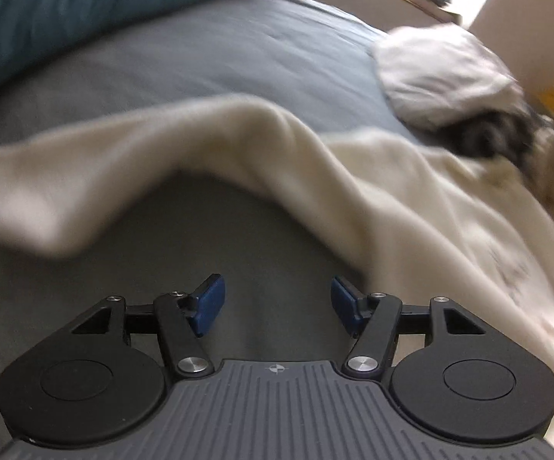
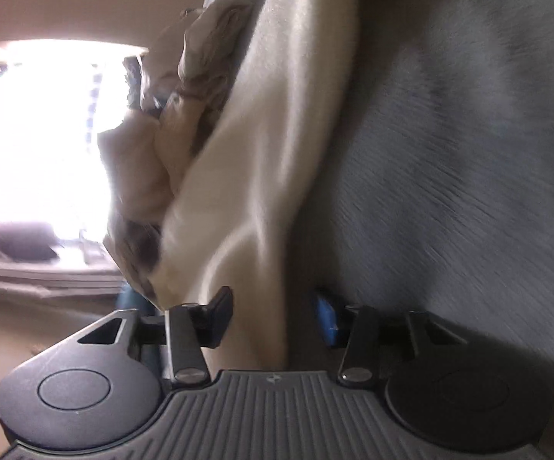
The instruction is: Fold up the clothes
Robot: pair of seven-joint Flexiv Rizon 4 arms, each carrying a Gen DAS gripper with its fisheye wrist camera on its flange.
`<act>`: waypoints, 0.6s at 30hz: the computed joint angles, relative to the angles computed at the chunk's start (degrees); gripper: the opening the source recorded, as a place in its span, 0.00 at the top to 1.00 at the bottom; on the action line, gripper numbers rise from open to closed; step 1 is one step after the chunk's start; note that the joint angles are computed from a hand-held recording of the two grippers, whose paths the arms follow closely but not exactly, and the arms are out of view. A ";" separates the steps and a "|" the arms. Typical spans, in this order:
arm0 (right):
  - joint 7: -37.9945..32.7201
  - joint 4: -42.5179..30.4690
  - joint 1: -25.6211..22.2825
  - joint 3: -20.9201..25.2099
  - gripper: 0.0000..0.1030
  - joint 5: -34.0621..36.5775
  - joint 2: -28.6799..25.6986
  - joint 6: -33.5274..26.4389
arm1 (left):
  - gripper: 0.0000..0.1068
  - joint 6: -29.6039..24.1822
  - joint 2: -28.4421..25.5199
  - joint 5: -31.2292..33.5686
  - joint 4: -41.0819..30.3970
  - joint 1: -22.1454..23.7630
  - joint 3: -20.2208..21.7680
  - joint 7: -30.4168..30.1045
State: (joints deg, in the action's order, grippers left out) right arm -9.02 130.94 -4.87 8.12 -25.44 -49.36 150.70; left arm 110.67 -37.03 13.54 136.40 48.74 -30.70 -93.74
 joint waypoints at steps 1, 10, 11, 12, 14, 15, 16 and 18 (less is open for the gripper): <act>-1.28 -0.76 0.24 0.34 0.73 1.35 0.19 -1.34 | 0.43 0.39 -0.16 1.07 1.16 1.24 -1.25 0.13; -32.91 -2.56 24.29 -16.44 0.93 26.42 12.83 -16.74 | 0.43 4.73 2.22 6.81 4.26 -3.91 3.18 6.17; -34.30 -4.11 25.29 -17.34 0.93 27.73 12.44 -18.97 | 0.43 5.13 2.10 6.33 3.88 -5.58 4.51 6.36; -35.71 -5.72 26.17 -18.14 0.93 29.06 11.99 -21.19 | 0.43 5.38 1.60 6.03 3.44 -6.75 5.38 6.41; -38.44 -8.98 28.27 -20.26 0.93 31.75 10.90 -25.57 | 0.43 5.96 0.73 5.61 2.72 -9.34 7.84 7.06; -39.71 -10.62 29.46 -21.56 0.93 33.07 10.27 -27.73 | 0.43 6.23 0.55 5.25 2.42 -10.94 9.29 7.45; -39.16 -12.54 29.25 -21.46 0.93 34.09 9.42 -30.71 | 0.43 6.78 0.15 5.17 2.20 -12.05 10.26 7.75; -38.59 -15.10 26.05 -18.41 0.94 33.14 8.13 -35.29 | 0.42 7.75 -0.56 5.09 1.83 -13.93 11.90 8.22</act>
State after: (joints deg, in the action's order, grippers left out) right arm -47.61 115.84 21.18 -10.29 7.71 -41.23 115.41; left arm 118.43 -37.60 18.63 138.23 34.81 -18.81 -85.52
